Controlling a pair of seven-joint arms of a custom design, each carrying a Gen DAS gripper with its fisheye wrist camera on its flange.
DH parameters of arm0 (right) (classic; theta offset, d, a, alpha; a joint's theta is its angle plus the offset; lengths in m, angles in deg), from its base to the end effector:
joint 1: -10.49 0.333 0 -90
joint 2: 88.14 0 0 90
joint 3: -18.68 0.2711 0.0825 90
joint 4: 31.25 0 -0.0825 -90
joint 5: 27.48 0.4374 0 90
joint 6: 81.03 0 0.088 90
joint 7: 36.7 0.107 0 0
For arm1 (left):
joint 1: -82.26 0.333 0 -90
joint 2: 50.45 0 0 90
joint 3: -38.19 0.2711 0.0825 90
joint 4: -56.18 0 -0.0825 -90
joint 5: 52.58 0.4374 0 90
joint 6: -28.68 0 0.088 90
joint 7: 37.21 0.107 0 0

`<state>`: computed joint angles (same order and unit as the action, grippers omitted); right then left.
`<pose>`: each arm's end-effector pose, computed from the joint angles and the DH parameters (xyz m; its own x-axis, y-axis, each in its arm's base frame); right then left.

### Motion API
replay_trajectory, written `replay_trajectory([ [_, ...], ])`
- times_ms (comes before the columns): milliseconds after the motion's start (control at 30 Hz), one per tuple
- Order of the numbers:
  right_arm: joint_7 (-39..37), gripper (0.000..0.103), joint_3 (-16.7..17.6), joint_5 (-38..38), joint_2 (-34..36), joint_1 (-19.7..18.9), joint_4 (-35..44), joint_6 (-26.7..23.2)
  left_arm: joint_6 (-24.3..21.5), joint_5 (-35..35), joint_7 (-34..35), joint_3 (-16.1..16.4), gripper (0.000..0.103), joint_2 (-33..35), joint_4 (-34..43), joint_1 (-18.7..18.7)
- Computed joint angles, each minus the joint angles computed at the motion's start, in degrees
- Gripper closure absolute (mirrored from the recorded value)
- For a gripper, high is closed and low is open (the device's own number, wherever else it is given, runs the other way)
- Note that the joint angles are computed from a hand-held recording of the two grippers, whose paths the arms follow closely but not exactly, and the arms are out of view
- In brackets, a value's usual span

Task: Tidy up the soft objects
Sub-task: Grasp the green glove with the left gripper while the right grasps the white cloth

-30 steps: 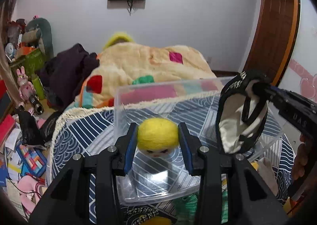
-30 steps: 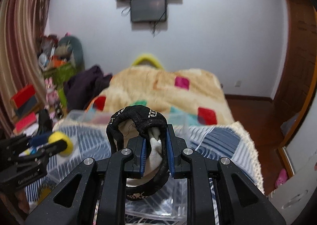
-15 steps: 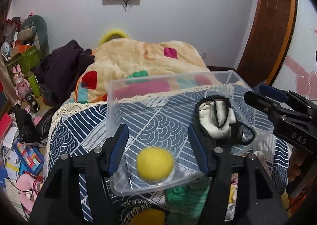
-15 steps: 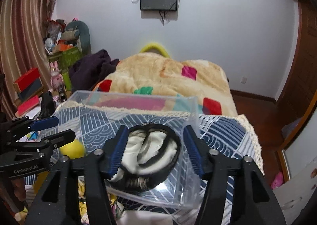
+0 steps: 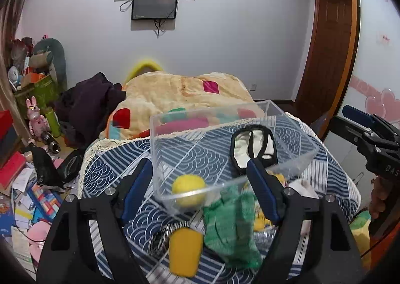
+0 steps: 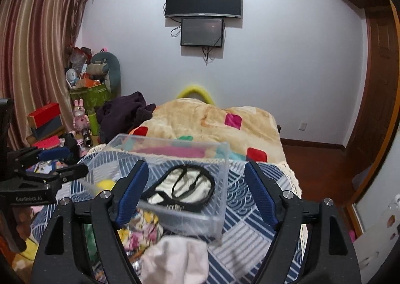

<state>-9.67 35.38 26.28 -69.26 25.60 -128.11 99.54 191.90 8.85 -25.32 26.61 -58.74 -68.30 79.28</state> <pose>0.6538 0.2952 0.4505 0.5638 -0.8240 0.0564 -0.3151 -0.2776 -0.9075 0.5663 -0.1980 0.4575 0.1295 -0.9877 0.0872 -0.5291 -0.1432 -0.8364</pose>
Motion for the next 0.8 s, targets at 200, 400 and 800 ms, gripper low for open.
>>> replay_trajectory([
  [200, 9.1, 0.025, -6.9, -8.8, -1.2, 5.0, -5.1, -2.1, 1.3, -2.0, 0.3, -0.4, 0.024, -1.0, -3.5, -0.8],
  [400, 17.4, 0.025, -8.7, -13.9, 0.0, 4.7, -5.8, -9.0, 2.1, -5.3, 1.7, -0.8, 0.024, 1.8, -3.8, -2.0],
  [800, 18.6, 0.044, -7.3, -14.5, 1.7, 2.2, -5.0, -16.5, 6.5, -6.6, 1.0, 1.0, 0.067, 5.0, -3.3, -2.6],
])
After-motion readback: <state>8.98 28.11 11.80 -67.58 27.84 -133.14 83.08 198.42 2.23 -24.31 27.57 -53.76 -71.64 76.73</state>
